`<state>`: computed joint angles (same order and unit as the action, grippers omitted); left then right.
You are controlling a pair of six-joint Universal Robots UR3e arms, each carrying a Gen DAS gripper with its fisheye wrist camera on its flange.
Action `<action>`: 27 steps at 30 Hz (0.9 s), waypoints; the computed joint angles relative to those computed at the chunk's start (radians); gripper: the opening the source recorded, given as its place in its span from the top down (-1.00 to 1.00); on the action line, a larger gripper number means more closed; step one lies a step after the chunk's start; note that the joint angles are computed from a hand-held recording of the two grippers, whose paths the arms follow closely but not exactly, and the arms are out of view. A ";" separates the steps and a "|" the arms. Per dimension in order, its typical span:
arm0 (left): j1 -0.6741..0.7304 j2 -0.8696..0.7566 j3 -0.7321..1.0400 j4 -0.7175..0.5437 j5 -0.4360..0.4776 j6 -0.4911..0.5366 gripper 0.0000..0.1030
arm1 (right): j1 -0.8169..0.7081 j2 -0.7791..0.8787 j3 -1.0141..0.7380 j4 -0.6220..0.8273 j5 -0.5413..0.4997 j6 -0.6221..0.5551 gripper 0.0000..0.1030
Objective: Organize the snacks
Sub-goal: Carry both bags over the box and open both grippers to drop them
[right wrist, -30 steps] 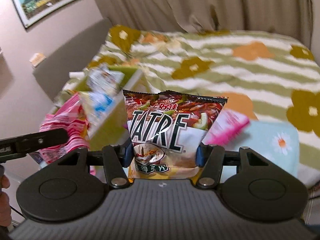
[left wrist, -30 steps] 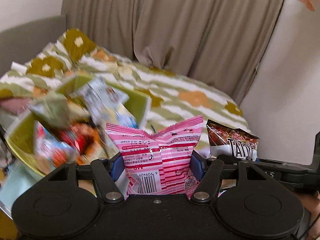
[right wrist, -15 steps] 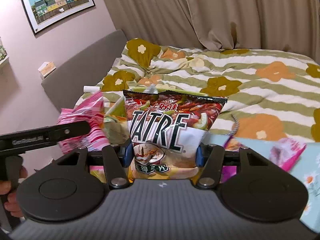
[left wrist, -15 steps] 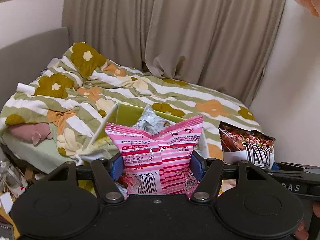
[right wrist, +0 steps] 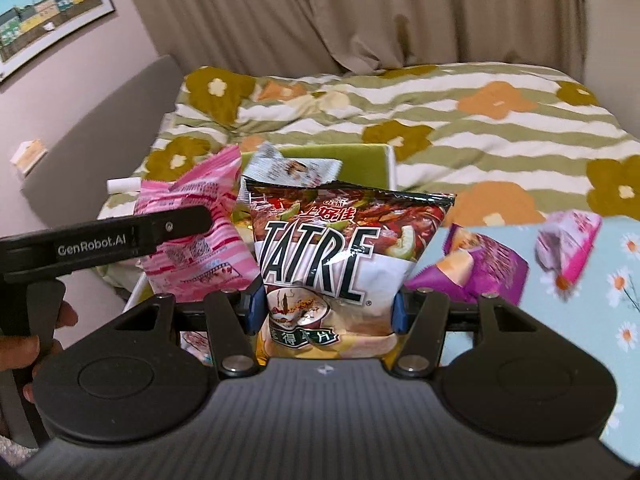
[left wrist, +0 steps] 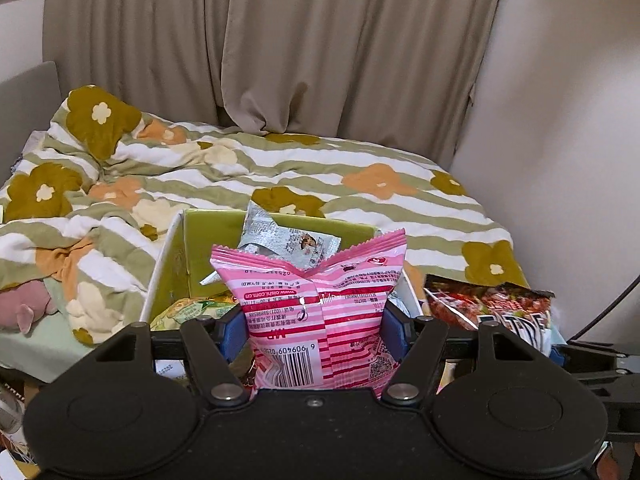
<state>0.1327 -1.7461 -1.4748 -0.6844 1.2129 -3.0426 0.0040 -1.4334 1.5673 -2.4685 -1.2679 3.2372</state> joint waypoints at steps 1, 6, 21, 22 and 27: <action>-0.006 -0.009 0.012 0.001 0.007 -0.007 -0.50 | 0.000 -0.001 -0.001 0.004 -0.006 0.005 -0.40; 0.002 0.037 -0.043 0.064 0.042 -0.048 -0.99 | -0.009 -0.015 0.008 0.015 -0.006 -0.004 -0.40; 0.094 0.214 -0.188 0.056 0.068 -0.091 -0.99 | 0.041 0.069 -0.095 0.021 0.087 -0.043 -0.45; 0.095 0.220 -0.194 0.054 0.078 -0.092 -0.99 | 0.043 0.074 -0.089 0.004 0.104 -0.043 -0.63; 0.106 0.254 -0.252 0.051 0.103 -0.079 -0.99 | 0.056 0.089 -0.058 -0.047 0.119 -0.017 -1.00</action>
